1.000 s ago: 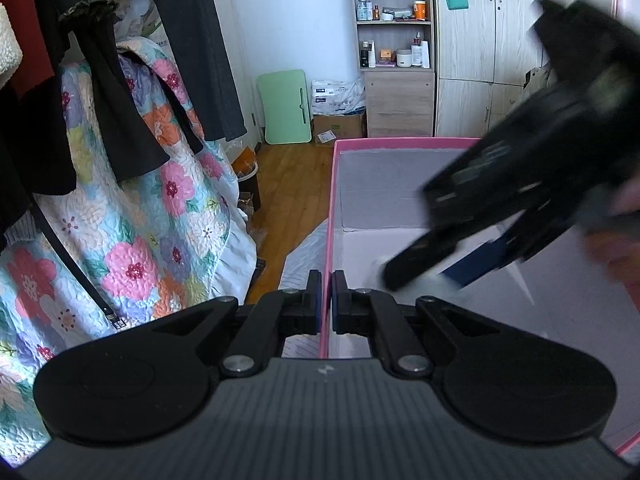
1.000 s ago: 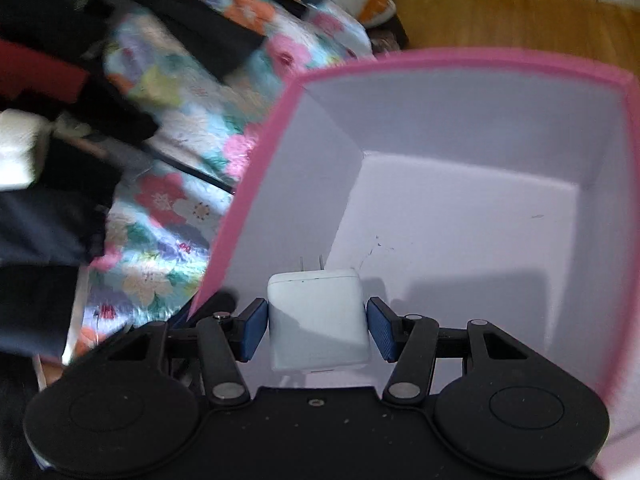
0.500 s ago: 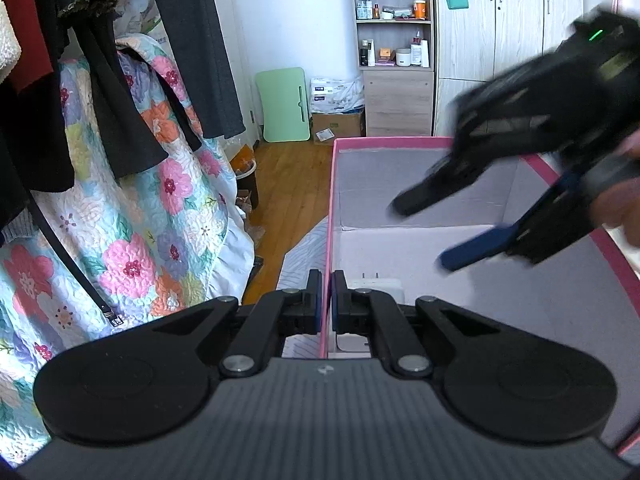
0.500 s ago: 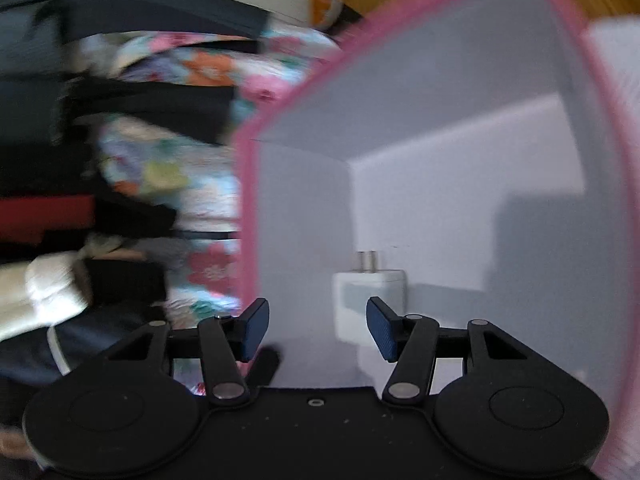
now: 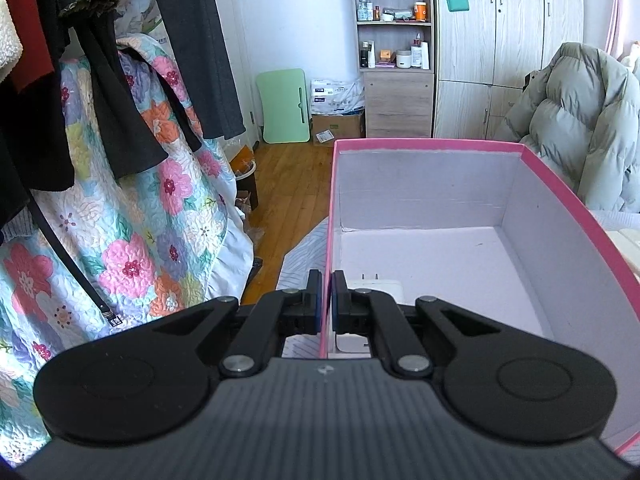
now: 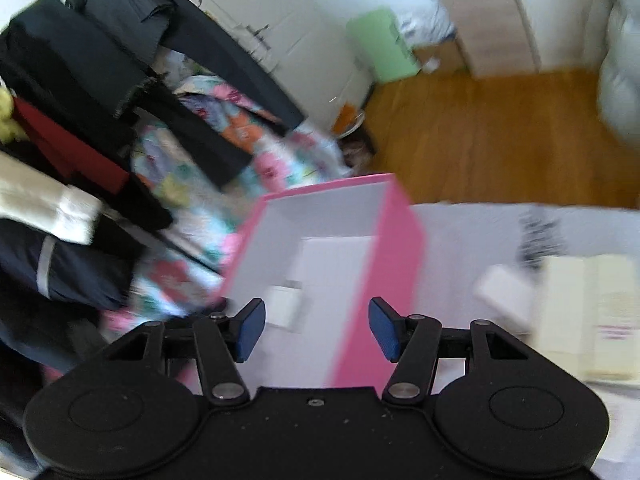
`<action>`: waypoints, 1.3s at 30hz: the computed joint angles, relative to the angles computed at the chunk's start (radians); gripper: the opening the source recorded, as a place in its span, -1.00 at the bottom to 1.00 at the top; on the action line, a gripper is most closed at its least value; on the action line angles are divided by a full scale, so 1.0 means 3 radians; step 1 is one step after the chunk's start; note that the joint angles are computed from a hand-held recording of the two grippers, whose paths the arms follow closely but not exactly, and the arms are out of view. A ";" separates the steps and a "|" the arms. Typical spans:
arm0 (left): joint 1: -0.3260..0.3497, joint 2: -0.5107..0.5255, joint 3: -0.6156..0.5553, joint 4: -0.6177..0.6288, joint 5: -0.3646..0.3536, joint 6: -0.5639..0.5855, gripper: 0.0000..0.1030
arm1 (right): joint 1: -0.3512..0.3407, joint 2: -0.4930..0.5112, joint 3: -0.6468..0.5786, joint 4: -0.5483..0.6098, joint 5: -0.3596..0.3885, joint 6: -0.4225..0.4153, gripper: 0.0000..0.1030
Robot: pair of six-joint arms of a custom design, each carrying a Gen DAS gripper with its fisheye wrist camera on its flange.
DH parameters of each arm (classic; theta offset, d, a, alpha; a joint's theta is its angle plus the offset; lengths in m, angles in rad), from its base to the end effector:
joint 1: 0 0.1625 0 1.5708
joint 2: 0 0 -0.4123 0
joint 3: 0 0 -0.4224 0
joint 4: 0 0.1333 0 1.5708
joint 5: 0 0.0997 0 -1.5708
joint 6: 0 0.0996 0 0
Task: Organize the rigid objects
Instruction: 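Grasp the white charger with metal prongs using the right tool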
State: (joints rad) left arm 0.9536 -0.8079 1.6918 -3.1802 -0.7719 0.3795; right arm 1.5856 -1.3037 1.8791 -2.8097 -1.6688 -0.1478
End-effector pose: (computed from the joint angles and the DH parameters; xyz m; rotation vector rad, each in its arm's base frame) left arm -0.2229 -0.6677 0.1481 0.7626 2.1595 -0.9654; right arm 0.1325 -0.6009 0.3136 0.1831 -2.8396 0.9686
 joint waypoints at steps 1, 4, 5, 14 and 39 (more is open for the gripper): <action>0.0000 0.0002 -0.0003 -0.0001 0.0002 0.0001 -0.93 | 0.0013 -0.0018 0.0085 -0.0155 -0.0137 -0.0076 0.22; -0.0005 0.0013 0.0024 -0.0127 -0.0011 0.0100 -0.93 | 0.0029 -0.0063 0.0337 -0.0565 -0.0528 -0.0306 0.22; -0.0012 0.0023 0.0027 -0.0159 0.0007 0.0125 -0.93 | 0.0021 -0.0065 0.0406 -0.0655 -0.0614 -0.0352 0.23; -0.0032 0.0019 0.0056 -0.0188 0.0017 0.0133 -0.93 | -0.0442 -0.0029 0.0697 -0.1003 -0.0071 0.0644 0.39; -0.0030 0.0028 0.0044 -0.0217 -0.0005 0.0169 -0.93 | -0.0432 0.0308 0.0591 -0.1382 -0.0447 0.0418 -0.31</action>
State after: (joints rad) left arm 0.9447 -0.7994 1.7052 -3.2453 -0.7733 0.4302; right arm 1.4559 -1.2113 2.0565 -3.2242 -1.8029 -0.0223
